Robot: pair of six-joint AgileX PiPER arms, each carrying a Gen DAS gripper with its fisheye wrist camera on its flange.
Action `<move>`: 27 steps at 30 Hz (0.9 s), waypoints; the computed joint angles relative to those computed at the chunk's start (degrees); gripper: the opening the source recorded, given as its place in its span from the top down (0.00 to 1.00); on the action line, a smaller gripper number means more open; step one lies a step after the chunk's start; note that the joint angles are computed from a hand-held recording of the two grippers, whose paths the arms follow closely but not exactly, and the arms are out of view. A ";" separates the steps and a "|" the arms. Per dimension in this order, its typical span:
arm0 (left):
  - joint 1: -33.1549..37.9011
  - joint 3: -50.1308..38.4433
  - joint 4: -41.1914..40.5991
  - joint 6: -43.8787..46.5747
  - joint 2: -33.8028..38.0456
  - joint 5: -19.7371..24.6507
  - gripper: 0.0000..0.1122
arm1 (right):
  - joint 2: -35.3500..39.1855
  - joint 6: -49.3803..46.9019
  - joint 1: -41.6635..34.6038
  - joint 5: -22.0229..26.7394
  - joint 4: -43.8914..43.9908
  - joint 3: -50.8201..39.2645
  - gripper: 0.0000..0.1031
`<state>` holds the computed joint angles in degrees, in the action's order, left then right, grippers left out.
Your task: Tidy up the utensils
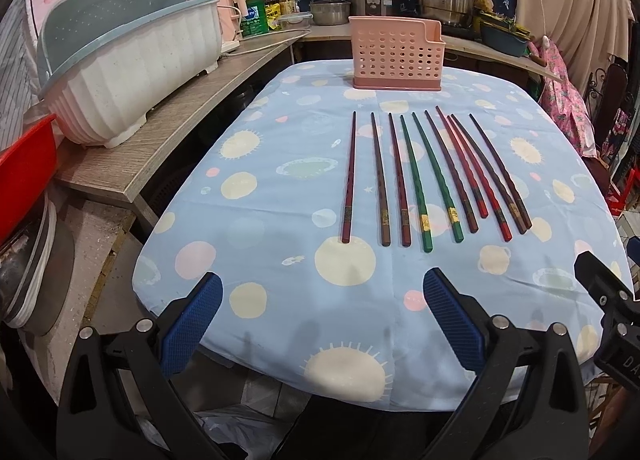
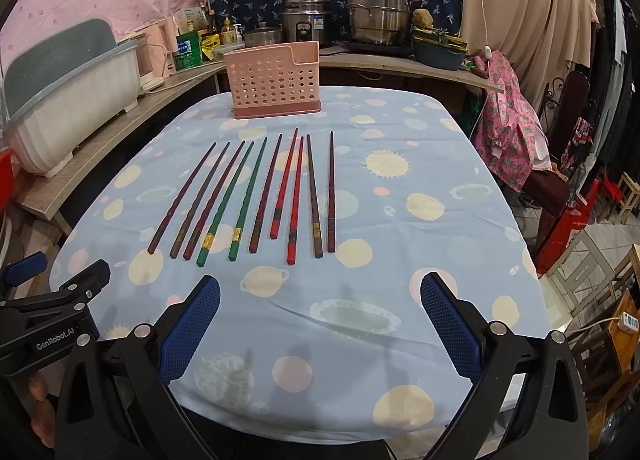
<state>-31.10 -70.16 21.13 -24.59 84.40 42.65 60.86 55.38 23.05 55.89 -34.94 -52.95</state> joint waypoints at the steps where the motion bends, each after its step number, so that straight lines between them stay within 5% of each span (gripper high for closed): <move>1: -0.01 -0.02 -0.03 0.05 0.03 0.05 0.14 | 0.01 0.07 0.05 -0.01 -0.07 0.02 0.07; 27: 1.15 0.80 -0.60 0.63 -0.46 -0.53 0.14 | 0.65 0.92 2.49 0.68 -1.00 -0.66 0.07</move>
